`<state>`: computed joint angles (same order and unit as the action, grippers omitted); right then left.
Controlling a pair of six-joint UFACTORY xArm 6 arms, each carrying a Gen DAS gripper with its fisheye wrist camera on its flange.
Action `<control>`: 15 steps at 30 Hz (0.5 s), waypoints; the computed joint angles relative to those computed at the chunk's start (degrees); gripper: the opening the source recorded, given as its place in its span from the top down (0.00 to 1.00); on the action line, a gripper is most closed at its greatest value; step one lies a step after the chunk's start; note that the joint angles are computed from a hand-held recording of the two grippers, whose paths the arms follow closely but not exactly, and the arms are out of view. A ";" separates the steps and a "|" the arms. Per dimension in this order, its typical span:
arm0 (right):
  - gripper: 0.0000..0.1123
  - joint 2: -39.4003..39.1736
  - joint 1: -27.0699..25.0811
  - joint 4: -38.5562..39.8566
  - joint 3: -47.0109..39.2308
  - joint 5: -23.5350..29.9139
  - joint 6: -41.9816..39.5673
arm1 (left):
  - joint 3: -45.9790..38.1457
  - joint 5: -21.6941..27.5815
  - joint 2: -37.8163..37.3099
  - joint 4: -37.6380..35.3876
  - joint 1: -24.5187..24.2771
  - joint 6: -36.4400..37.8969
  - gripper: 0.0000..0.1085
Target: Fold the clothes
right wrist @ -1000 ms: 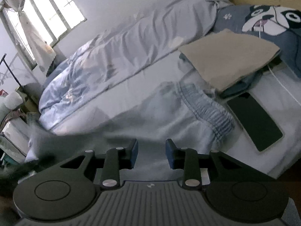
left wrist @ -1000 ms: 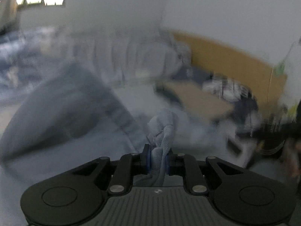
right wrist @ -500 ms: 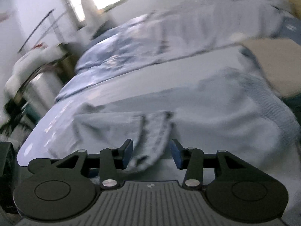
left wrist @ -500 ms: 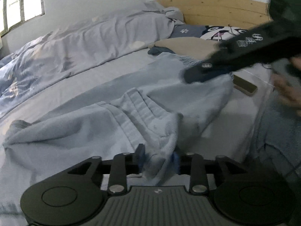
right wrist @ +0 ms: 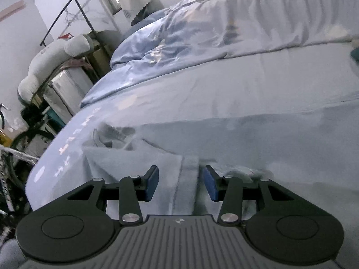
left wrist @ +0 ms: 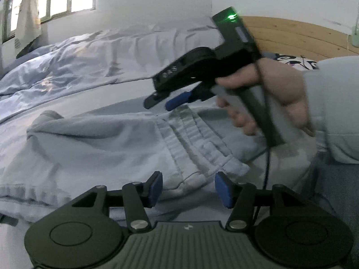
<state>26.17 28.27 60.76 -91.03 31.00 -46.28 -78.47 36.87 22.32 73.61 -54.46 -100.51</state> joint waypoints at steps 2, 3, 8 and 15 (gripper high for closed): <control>0.58 3.39 0.21 -2.10 -4.09 1.39 2.67 | -0.08 0.81 0.11 -0.47 -0.43 0.62 0.52; 0.58 4.84 0.56 -3.47 -5.65 1.36 3.53 | -0.06 1.01 0.10 -0.54 -0.57 0.70 0.52; 0.59 10.22 1.32 -7.78 -11.23 1.62 7.49 | 0.06 1.94 0.06 -1.10 -0.99 0.98 0.52; 0.89 5.82 2.69 6.06 -5.96 -5.75 -4.83 | -1.58 4.59 0.92 -2.79 -2.09 0.70 0.52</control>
<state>31.99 30.96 66.83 -96.99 25.25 -51.11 -80.05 41.46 23.24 70.82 -56.54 -99.81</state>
